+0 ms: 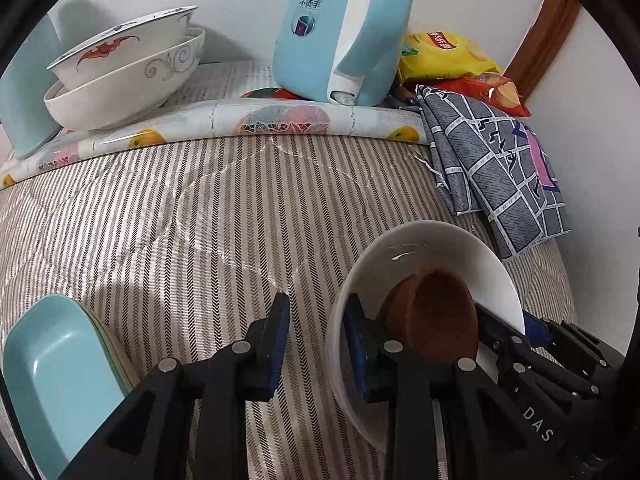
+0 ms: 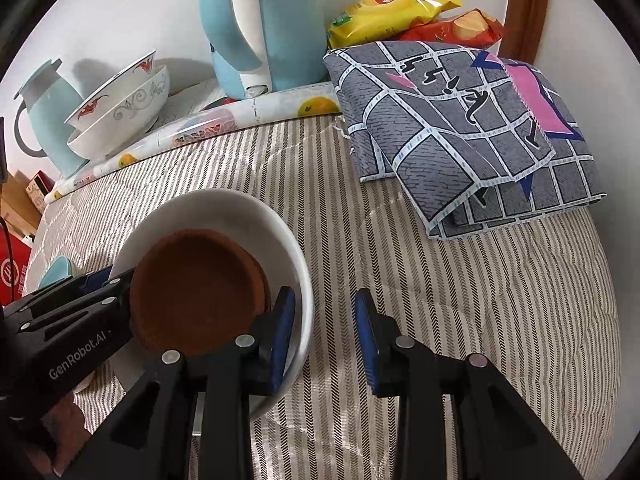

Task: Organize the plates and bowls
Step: 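Grasp the white bowl rim with the right gripper while the left grips it too, then lift the white bowl with both grippers and carry it over the blue plates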

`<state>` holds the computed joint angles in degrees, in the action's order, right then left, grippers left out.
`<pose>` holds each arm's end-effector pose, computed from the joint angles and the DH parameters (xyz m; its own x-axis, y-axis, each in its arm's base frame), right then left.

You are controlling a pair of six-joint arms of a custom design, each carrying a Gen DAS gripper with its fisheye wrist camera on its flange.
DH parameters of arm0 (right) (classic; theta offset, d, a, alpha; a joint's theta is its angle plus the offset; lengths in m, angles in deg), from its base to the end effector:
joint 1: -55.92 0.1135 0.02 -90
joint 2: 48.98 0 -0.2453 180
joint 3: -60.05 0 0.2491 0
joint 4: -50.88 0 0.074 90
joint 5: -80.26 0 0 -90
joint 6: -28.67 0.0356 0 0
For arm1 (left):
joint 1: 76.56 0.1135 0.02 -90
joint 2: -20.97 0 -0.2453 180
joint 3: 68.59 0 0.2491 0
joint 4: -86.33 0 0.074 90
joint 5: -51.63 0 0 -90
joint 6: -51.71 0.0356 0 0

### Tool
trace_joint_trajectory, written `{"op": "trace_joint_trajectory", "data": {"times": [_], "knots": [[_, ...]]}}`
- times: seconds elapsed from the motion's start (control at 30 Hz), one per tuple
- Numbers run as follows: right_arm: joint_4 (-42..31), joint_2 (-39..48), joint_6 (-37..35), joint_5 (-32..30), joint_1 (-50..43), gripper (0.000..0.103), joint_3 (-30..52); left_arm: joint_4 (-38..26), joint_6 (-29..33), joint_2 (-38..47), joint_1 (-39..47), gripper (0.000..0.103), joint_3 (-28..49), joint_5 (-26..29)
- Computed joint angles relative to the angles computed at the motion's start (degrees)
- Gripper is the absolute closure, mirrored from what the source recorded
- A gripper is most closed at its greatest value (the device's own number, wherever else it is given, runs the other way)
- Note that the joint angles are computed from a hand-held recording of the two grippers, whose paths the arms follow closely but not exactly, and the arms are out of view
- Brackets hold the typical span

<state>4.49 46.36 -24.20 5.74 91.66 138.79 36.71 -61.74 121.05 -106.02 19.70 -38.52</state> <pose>0.2740 0.1855 0.1901 -0.8569 0.1000 -0.5056 0.0662 0.9942 0.0846 0.3128 -0.1766 0.2079 -0.8967 0.0494 -0.4399 0.1459 0.9712 -0.1883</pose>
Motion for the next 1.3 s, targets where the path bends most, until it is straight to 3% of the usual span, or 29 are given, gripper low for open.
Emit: {"op": "trace_joint_trajectory", "data": {"times": [0.3,0.37,0.53,1.03,1.3], "knots": [[-0.1,0.1,0.9,-0.9,-0.3,0.073,0.2,0.5,0.1,-0.1,-0.4,0.081,-0.2,-0.3],[0.3,-0.1,1.2,-0.9,-0.2,0.073,-0.2,1.1,0.4,-0.2,-0.4,0.091,-0.7,0.6],[2.9,-1.3,2.0,-3.7,-0.3,0.092,-1.9,1.2,-0.2,-0.6,-1.0,0.093,-1.0,0.0],[1.9,-5.5,6.8,-0.7,3.6,0.093,-5.4,0.5,-1.8,-6.4,-2.8,0.093,-5.8,-1.2],[-2.9,-10.3,10.4,2.3,7.9,0.094,-5.8,-2.0,-3.6,-13.4,-4.6,0.093,-8.8,-2.6]]}}
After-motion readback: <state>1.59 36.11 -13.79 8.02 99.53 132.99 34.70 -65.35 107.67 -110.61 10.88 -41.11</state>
